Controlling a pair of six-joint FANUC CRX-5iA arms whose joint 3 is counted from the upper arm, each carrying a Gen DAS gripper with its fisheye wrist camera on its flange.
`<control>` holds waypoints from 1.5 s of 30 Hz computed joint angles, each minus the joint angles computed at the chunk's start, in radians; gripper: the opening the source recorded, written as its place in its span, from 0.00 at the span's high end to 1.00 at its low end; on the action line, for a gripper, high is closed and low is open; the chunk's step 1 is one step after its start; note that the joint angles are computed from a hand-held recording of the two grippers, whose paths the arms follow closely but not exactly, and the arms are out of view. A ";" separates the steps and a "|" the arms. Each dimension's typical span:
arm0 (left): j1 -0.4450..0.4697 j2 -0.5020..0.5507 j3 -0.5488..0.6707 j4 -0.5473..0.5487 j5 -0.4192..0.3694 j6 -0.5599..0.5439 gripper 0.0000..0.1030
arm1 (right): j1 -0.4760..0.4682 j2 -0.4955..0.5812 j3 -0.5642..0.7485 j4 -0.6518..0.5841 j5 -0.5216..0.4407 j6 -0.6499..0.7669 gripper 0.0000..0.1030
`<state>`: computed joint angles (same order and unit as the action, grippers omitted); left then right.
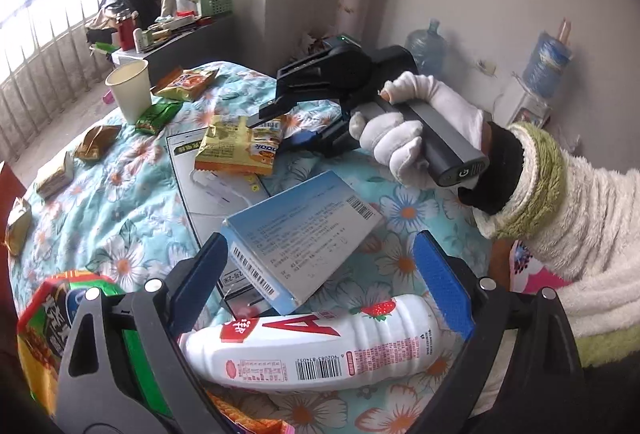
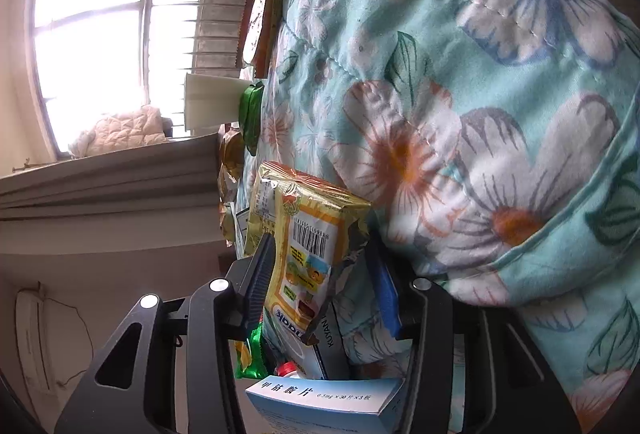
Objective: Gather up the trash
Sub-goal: 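Grasp the light blue medicine box with the left tool while the right tool grasps the yellow snack packet, then carry blue box and yellow packet to the wastebasket and release both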
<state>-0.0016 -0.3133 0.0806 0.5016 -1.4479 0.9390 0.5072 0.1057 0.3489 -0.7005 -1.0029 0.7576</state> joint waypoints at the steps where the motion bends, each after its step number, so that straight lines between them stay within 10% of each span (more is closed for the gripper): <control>1: -0.017 0.016 0.018 -0.015 -0.011 -0.012 0.13 | -0.007 0.000 -0.001 -0.011 -0.001 0.008 0.57; 21: -0.289 0.378 0.429 -0.387 -0.328 -0.210 0.13 | -0.082 -0.036 -0.049 -0.155 -0.039 0.119 0.57; 45: -0.268 0.327 0.394 -0.341 -0.246 -0.120 0.26 | -0.073 -0.164 -0.171 -0.103 0.076 0.121 0.94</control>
<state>-0.2699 0.0142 0.4751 0.1602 -1.6937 0.8187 0.4343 -0.0582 0.1775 -0.8040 -0.9271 0.8785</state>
